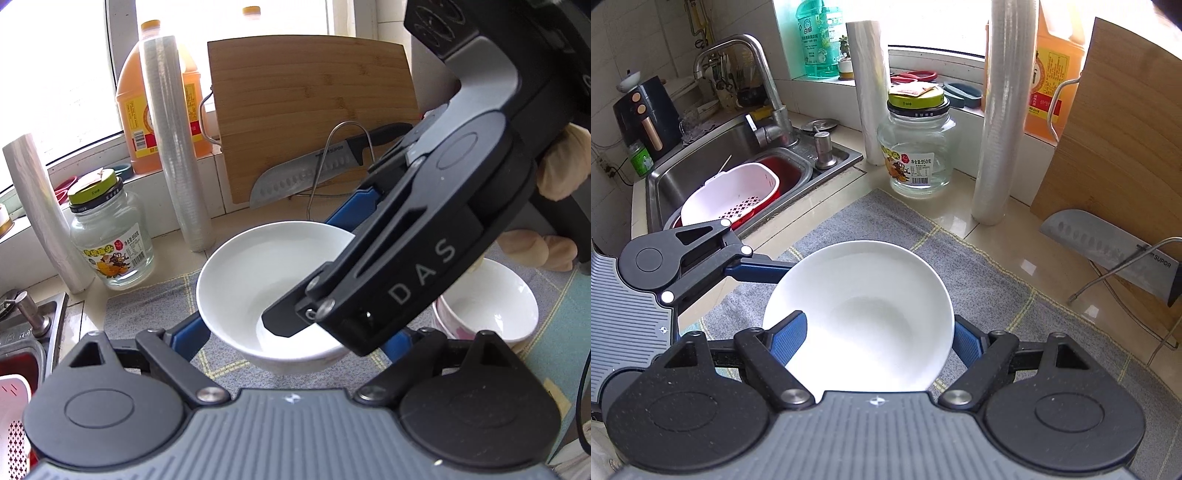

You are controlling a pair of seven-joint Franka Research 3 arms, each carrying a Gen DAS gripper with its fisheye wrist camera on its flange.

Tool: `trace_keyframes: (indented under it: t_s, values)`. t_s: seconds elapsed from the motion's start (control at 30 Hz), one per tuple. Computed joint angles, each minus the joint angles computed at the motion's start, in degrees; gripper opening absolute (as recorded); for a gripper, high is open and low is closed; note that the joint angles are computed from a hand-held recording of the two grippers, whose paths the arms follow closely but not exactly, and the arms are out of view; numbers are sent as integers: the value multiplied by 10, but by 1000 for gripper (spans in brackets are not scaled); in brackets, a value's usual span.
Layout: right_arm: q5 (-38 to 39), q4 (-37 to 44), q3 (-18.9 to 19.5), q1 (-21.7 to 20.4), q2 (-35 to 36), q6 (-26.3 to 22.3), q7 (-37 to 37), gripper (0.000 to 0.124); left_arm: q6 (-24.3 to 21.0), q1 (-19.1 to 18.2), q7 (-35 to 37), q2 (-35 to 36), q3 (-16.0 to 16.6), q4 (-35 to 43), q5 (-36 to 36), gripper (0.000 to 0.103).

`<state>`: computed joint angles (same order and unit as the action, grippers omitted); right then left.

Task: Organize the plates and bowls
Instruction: 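Lift the white bowl with both tools and carry it to the nested bowls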

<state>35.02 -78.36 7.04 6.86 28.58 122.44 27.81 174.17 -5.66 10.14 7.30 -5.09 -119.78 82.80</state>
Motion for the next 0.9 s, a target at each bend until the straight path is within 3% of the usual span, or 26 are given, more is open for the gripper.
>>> trace_keyframes:
  t_s: [0.53,0.9]
  values:
    - [24,-121,-27,-24,-87,47,4,87,46,-25,88,12,-7,7,-61,93]
    - [40,-179,-44,-39,-131,81,8,87,80,-61,156,41,8,34,-107,93]
